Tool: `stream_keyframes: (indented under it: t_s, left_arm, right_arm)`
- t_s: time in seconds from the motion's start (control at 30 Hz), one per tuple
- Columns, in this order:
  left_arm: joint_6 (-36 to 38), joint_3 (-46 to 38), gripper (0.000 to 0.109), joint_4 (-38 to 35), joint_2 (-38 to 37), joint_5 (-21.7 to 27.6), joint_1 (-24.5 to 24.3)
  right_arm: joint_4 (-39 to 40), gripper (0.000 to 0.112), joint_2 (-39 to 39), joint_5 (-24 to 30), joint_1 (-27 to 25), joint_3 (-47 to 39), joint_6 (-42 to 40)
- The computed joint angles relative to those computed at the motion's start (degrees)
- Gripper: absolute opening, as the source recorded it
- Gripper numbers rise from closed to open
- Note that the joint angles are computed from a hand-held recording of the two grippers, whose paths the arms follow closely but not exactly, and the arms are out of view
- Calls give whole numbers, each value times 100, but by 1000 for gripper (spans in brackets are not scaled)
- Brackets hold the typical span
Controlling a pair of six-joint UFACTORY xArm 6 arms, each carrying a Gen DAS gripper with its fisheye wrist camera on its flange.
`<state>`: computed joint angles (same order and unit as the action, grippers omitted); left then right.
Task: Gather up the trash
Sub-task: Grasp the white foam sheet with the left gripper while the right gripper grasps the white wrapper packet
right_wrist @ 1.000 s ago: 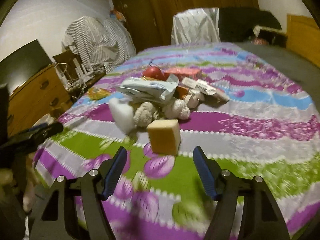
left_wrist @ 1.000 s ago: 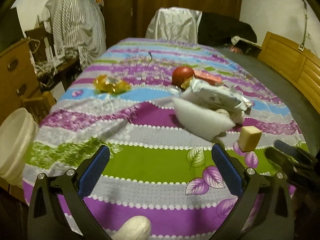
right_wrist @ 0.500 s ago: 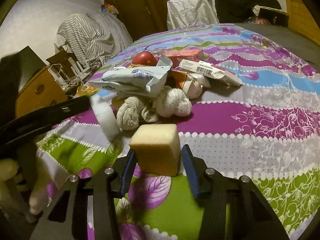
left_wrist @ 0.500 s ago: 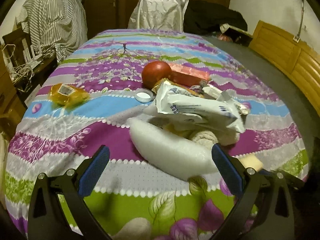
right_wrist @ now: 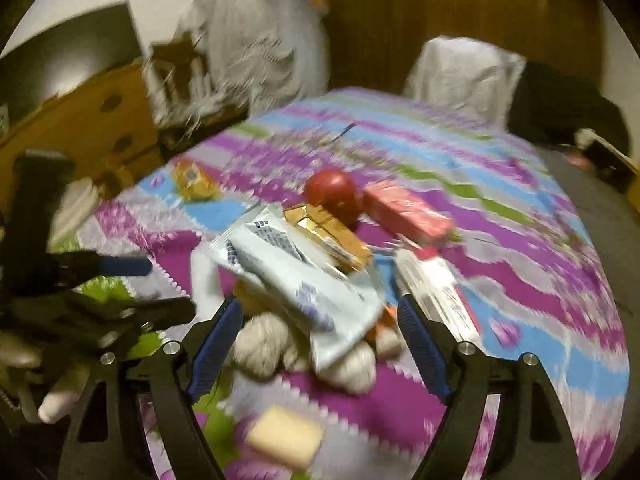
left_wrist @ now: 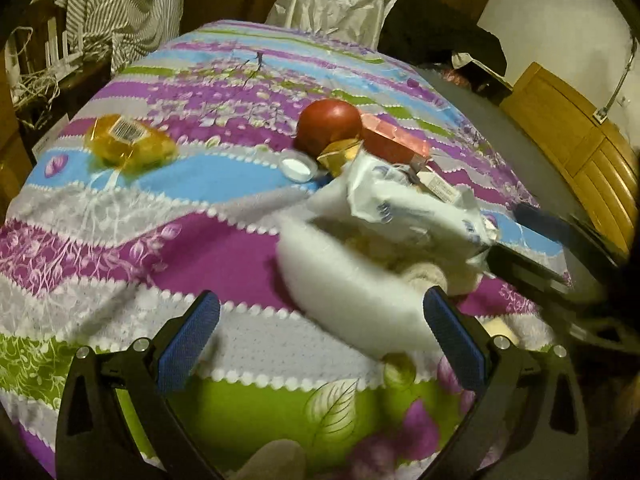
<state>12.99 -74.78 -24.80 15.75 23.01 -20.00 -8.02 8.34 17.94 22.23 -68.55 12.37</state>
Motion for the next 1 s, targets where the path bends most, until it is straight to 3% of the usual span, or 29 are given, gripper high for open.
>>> stream_keyframes:
  t_s: [0.07, 0.1, 0.17, 0.27, 0.37, 0.5, 0.63, 0.73, 0.83, 0.93, 1.0]
  left_arm:
    - [-175, -160, 98, 299, 217, 84, -6]
    - [-11, -218, 98, 89, 266, 200, 29]
    - [506, -222, 98, -693, 254, 430, 154]
    - [691, 33, 98, -622, 40, 282, 297]
    - [227, 291, 98, 35, -115, 193, 619]
    - [96, 551, 98, 203, -249, 363, 1128]
    - [897, 625, 97, -648, -527, 962, 1335]
    - [1535, 686, 97, -1311, -778, 1371, 1137]
    - [1291, 599, 97, -909, -711, 1240, 677]
    - [95, 432, 97, 261, -462, 602, 334]
    - [-668, 355, 97, 1037, -340, 500, 272]
  right_arm:
    - [390, 80, 395, 410, -67, -498, -378]
    - [546, 79, 487, 521, -83, -590, -541]
    - [374, 56, 516, 582, -137, -547, -495]
    - [350, 51, 106, 268, -154, 118, -287]
    - [160, 49, -399, 132, -202, 713, -55]
    - [-126, 49, -1583, 465, -187, 1659, 46]
    - [-1399, 52, -2596, 1219, -153, 2403, 1080]
    - [-1356, 55, -2948, 1512, -113, 2760, 1023]
    - [-1193, 64, -3232, 1818, 33, 2980, 624]
    - [-1330, 79, -3468, 1879, 79, 3011, 552]
    - [-1433, 83, -3495, 1882, 135, 2936, 546]
